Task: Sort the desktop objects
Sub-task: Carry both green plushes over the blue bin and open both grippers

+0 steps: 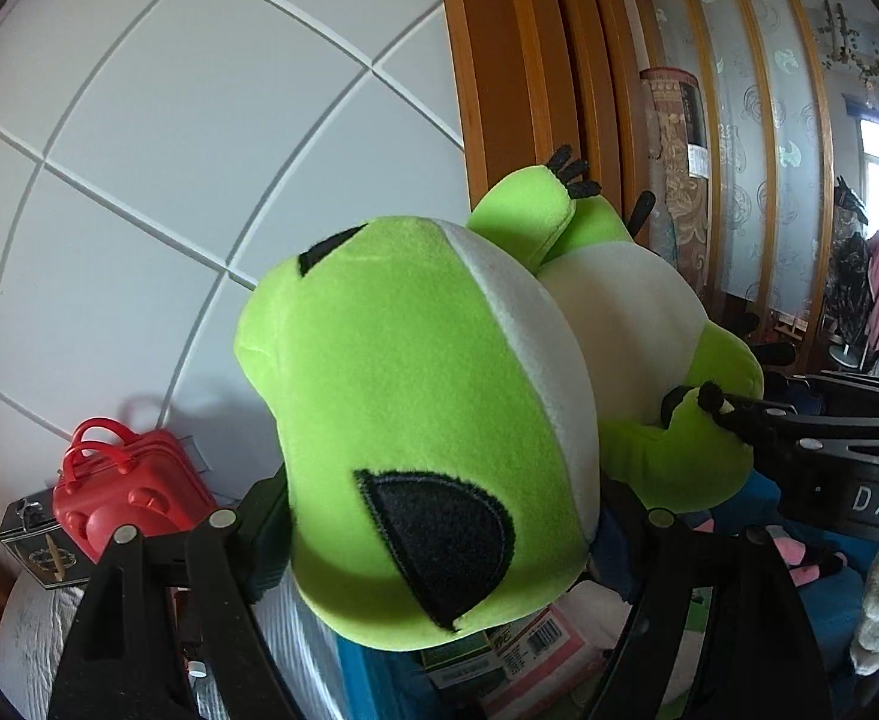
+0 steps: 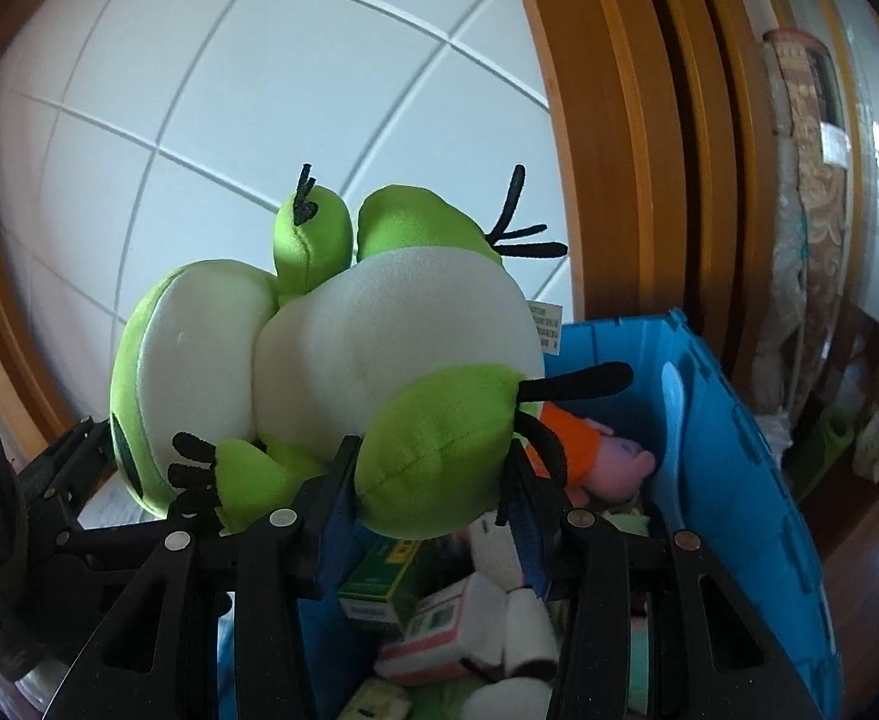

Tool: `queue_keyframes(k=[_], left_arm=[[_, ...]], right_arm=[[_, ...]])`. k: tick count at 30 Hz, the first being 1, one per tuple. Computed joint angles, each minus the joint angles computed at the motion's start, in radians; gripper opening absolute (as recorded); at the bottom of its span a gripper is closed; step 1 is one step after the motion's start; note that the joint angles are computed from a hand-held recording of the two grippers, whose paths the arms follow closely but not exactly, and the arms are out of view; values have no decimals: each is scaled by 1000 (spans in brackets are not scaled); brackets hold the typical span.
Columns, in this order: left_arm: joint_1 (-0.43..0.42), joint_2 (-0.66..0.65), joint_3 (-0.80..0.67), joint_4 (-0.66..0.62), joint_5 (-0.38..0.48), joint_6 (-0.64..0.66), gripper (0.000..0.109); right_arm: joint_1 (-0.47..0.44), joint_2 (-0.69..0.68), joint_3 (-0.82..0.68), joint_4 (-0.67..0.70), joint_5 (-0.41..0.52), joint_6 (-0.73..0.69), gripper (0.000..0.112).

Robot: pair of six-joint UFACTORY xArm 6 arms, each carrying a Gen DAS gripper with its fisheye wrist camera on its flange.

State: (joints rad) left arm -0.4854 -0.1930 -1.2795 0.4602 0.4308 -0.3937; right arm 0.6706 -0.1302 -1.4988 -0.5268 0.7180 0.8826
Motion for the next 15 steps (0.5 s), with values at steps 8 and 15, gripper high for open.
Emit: queue_keyframes(k=[8, 15], left_arm=[[-42, 373, -380, -65, 258, 39, 80], [-49, 676, -712, -250, 584, 146, 81]], right_arm=[[-188, 129, -15, 379, -63, -279, 44], [-265, 289, -89, 601, 85, -385, 44]])
